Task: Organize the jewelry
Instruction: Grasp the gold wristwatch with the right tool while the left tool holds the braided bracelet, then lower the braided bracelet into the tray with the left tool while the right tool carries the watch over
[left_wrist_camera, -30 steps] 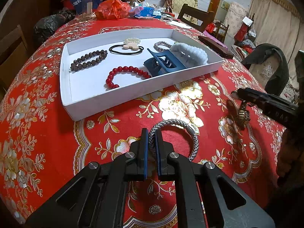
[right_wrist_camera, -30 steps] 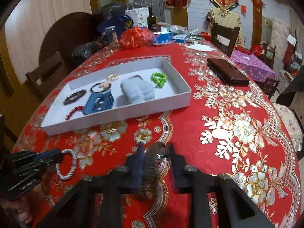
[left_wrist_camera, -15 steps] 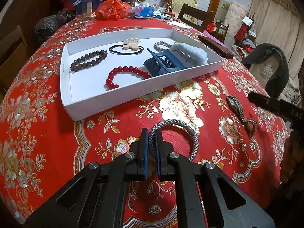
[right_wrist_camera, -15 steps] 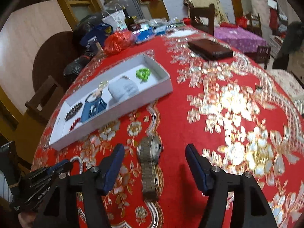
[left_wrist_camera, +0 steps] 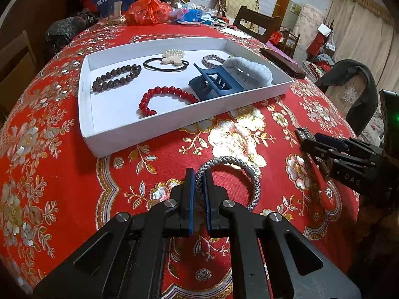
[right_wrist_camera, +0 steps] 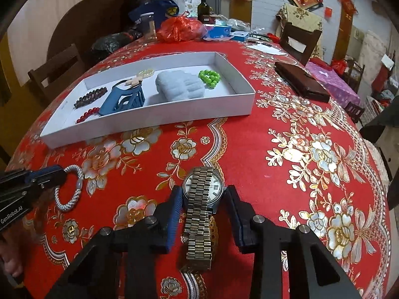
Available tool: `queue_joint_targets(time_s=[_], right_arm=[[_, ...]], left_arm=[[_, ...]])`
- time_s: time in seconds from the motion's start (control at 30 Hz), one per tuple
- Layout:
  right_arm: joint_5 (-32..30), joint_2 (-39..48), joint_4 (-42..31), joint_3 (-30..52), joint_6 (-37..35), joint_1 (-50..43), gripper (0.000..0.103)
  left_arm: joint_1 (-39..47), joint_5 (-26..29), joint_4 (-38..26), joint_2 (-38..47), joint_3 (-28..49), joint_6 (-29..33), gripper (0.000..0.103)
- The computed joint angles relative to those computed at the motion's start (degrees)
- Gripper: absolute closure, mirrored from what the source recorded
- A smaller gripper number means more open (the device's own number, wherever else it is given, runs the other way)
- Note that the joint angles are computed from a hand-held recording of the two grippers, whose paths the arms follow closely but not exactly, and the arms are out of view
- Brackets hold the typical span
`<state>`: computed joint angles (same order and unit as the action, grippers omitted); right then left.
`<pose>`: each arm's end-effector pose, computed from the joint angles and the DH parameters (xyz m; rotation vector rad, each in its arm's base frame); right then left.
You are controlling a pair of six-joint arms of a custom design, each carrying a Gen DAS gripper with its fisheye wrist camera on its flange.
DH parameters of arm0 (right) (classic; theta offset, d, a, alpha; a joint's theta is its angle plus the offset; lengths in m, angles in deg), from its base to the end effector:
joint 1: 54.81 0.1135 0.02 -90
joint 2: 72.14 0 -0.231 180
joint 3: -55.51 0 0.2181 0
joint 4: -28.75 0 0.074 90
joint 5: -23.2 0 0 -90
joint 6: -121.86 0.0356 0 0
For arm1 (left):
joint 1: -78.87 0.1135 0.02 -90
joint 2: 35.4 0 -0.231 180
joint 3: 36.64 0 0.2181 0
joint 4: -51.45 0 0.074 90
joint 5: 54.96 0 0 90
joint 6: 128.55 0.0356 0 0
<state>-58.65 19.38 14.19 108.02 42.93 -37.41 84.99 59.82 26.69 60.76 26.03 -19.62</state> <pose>0.2501 0.0731 0.1192 -0.0792 2.4912 0.0296 0.2826 0.0153 0.1324 0.4318 2.4540 -0.3799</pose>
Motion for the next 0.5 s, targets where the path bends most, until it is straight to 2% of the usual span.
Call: queue_joint_targets(time_s=[0.13,0.3,0.5], right_arm=[[-0.52,-1.67,-0.03,-0.87,1.60,-0.68,0.072],[-2.15,-10.69,-0.70,-4.42,3.89,-0.11,0.072],[-2.19,-15.52,-1.62,-5.69,4.99,1.48,0.072]], left_arm=[[-0.01,-0.05,-0.01,-0.05,-0.02,0.02,0.098],[-0.09,-0.44,0.17,-0.21,-0.19,0.21,0.098],[0.16,1.03,-0.17,-0.27,-0.02,0.18,0.098]])
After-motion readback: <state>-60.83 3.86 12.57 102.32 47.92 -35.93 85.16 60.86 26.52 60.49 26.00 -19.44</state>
